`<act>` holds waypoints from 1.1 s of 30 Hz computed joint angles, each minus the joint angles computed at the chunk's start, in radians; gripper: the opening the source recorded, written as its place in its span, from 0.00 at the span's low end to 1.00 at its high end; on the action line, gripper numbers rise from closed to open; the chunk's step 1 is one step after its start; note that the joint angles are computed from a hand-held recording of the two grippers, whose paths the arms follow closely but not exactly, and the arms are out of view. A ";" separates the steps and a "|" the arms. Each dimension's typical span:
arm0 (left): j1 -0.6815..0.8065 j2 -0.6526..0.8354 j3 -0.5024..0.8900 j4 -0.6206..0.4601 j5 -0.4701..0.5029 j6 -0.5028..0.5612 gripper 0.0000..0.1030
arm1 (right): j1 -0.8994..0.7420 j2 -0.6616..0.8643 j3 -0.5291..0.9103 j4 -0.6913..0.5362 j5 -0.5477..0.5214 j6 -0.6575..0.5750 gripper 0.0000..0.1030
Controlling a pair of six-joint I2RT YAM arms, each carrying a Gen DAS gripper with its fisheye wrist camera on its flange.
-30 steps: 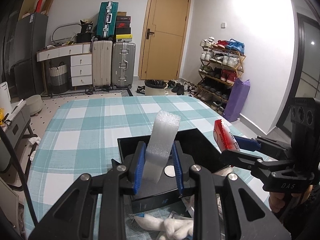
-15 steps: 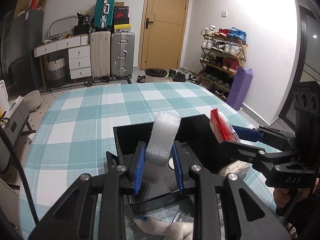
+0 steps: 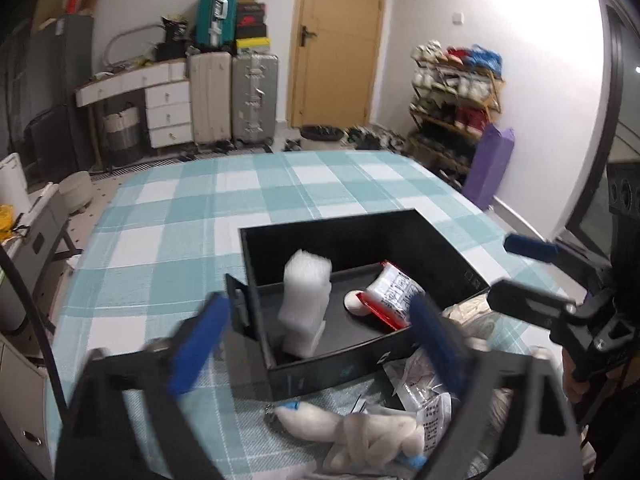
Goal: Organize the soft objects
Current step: 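Lower the packet into the black box with the right gripper while the left drops the bubble wrap in, then move the left gripper to the white plush toy while the right moves to the rope bag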
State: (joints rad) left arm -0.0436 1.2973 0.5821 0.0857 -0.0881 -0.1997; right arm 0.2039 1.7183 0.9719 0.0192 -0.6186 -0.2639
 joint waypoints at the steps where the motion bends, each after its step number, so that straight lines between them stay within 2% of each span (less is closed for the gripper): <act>1: 0.000 -0.018 -0.014 0.005 -0.004 -0.002 0.97 | -0.004 -0.007 -0.007 -0.006 0.002 -0.010 0.99; 8: -0.041 -0.113 -0.079 -0.024 -0.083 -0.011 1.00 | -0.031 -0.072 -0.089 -0.011 0.004 -0.056 0.99; 17: -0.077 -0.187 -0.142 -0.056 -0.112 -0.026 1.00 | -0.043 -0.122 -0.175 0.002 0.013 -0.079 0.99; 25: -0.104 -0.209 -0.188 -0.064 -0.109 -0.044 1.00 | -0.048 -0.142 -0.218 -0.004 0.019 -0.099 0.99; 33: -0.096 -0.220 -0.205 -0.077 -0.066 -0.060 1.00 | -0.064 -0.147 -0.245 -0.022 0.007 -0.111 0.99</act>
State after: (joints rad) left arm -0.1399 1.0778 0.3768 0.0086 -0.1538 -0.2601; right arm 0.1398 1.5714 0.7267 -0.0025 -0.6114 -0.3745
